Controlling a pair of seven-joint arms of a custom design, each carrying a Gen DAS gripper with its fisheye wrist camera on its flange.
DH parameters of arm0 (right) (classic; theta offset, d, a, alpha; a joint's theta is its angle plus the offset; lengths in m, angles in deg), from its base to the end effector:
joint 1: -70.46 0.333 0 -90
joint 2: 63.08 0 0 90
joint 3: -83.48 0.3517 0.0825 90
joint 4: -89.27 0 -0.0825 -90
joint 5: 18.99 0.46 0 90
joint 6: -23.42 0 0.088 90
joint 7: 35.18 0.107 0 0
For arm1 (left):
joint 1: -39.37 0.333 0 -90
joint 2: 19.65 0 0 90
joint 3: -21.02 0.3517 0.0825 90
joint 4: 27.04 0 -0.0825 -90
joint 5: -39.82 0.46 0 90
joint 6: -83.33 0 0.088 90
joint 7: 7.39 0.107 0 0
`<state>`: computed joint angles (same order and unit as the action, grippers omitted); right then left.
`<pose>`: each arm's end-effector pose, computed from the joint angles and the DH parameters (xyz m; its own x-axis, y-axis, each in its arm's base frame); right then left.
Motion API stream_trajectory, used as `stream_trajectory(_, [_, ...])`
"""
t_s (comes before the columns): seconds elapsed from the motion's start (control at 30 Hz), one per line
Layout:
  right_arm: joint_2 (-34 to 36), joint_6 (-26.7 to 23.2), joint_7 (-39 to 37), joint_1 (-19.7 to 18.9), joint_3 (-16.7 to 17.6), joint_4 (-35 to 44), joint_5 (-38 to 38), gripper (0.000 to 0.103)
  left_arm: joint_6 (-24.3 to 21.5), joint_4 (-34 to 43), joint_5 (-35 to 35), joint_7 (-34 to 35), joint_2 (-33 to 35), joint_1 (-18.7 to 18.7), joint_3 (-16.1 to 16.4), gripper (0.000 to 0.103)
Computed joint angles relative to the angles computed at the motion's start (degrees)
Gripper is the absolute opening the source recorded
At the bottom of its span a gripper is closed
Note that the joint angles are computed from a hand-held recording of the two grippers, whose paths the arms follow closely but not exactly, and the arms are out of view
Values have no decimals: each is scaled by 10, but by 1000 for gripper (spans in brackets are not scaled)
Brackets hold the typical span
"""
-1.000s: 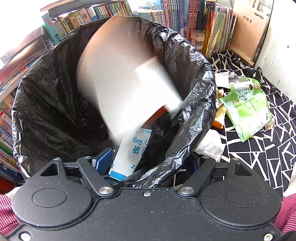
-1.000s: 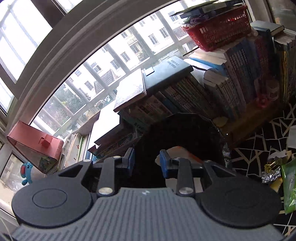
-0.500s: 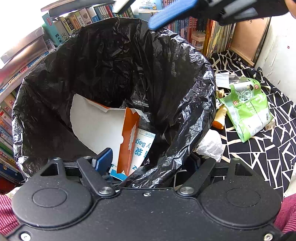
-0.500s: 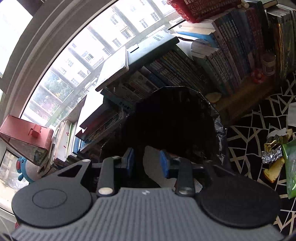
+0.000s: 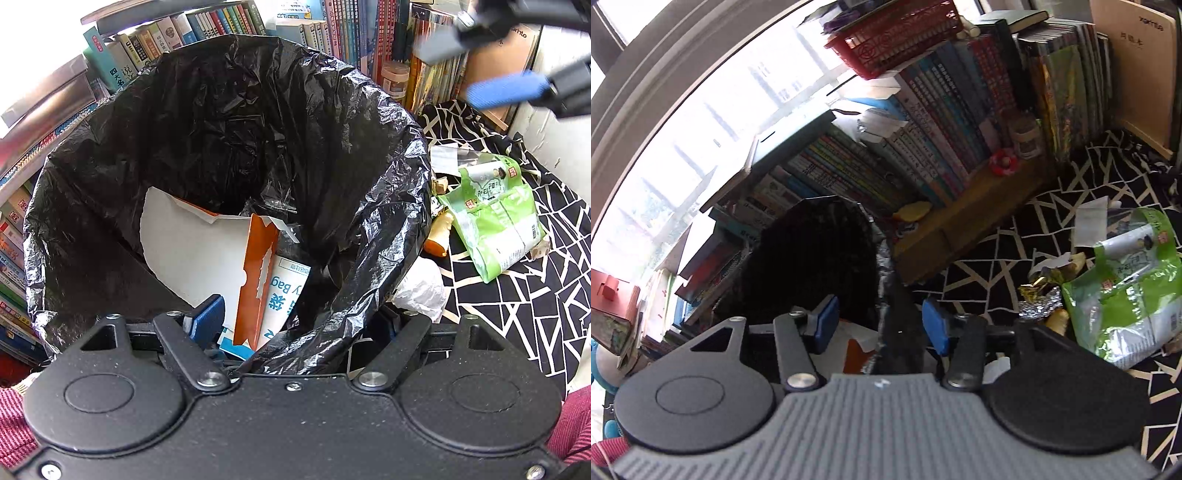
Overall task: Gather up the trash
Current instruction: 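Move the right gripper to the crumpled white tissue on the bed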
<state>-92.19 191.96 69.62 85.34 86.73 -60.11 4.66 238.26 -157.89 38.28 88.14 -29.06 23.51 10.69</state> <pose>0.4595 0.1246 0.5099 -0.0953 -0.8691 -0.4853 -0.7081 0.4019 -0.5806 0.5305 -0.2632 0.4816 -0.4972 -0.8656 -0.0594 -0.7094 0.4450 -0.5466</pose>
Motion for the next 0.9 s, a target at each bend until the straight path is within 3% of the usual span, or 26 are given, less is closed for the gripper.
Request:
stream_trajectory(0.2, [-20, -31, 73, -84, 53, -38, -67, 74, 0, -2, 1, -1, -1, 0, 0, 80])
stream_trajectory(0.37, [-2, -44, 121, -112, 64, -60, -114, 78, 0, -1, 2, -2, 0, 0, -1, 81])
stream_trajectory(0.57, [74, -30, 96, -62, 13, -60, -87, 81, -5, 3, 10, -9, 4, 3, -3, 82])
stream_trajectory(0.83, [164, 74, -9, 29, -46, -59, 31, 91, -11, 5, 9, 2, 8, 3, -3, 80])
stream_trajectory(0.9, [181, 93, -31, 39, -48, -55, 51, 96, -10, 3, 8, 3, 7, 4, -2, 80])
